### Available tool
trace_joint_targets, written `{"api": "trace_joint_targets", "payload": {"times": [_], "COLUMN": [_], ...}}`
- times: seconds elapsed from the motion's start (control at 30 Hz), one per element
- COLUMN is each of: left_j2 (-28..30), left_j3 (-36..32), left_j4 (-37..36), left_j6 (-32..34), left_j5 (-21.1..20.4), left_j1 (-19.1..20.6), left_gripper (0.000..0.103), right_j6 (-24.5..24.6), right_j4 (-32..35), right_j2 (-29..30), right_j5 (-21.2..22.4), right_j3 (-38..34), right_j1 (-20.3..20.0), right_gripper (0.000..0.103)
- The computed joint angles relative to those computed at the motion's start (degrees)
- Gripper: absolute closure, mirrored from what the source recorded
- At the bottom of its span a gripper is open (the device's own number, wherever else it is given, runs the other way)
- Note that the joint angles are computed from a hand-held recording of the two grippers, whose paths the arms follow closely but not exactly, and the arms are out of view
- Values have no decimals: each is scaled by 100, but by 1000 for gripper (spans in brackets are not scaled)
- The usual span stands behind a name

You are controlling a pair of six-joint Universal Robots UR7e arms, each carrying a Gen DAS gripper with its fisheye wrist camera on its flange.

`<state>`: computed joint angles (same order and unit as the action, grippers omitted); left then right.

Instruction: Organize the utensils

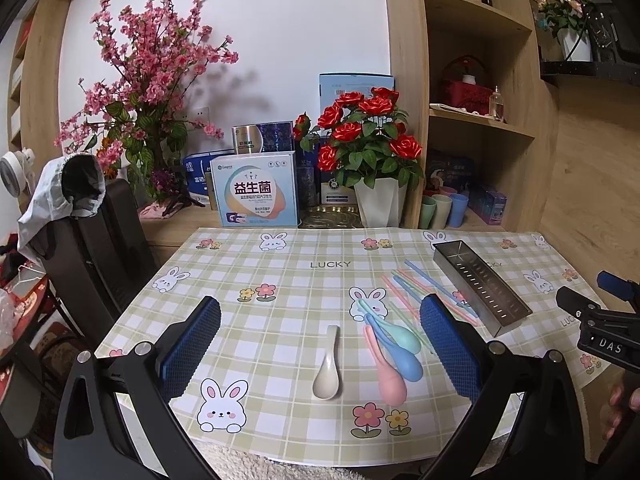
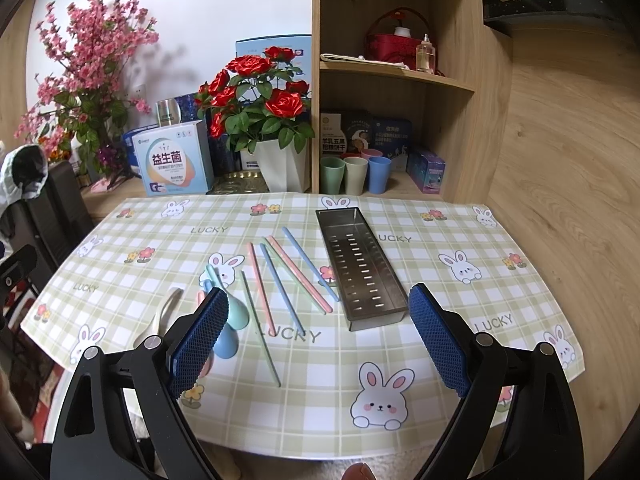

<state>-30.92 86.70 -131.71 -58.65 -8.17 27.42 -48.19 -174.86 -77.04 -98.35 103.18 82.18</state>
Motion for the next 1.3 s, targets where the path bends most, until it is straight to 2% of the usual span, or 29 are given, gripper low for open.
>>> {"api": "trace_joint_targets", "payload": {"times": [1.3], "left_j2": [-25], "left_j3": [-5], "left_j4": [239], "left_j6": [-182], "left_j5": [25], "left_j1": [-22], "left_gripper": [5], "right_j6": [-2], "right_j4": [14], "right_j2": [4], "right_j5": [-27], "right_j3": [-12], "right_j1": [8], "right_gripper": [14]}}
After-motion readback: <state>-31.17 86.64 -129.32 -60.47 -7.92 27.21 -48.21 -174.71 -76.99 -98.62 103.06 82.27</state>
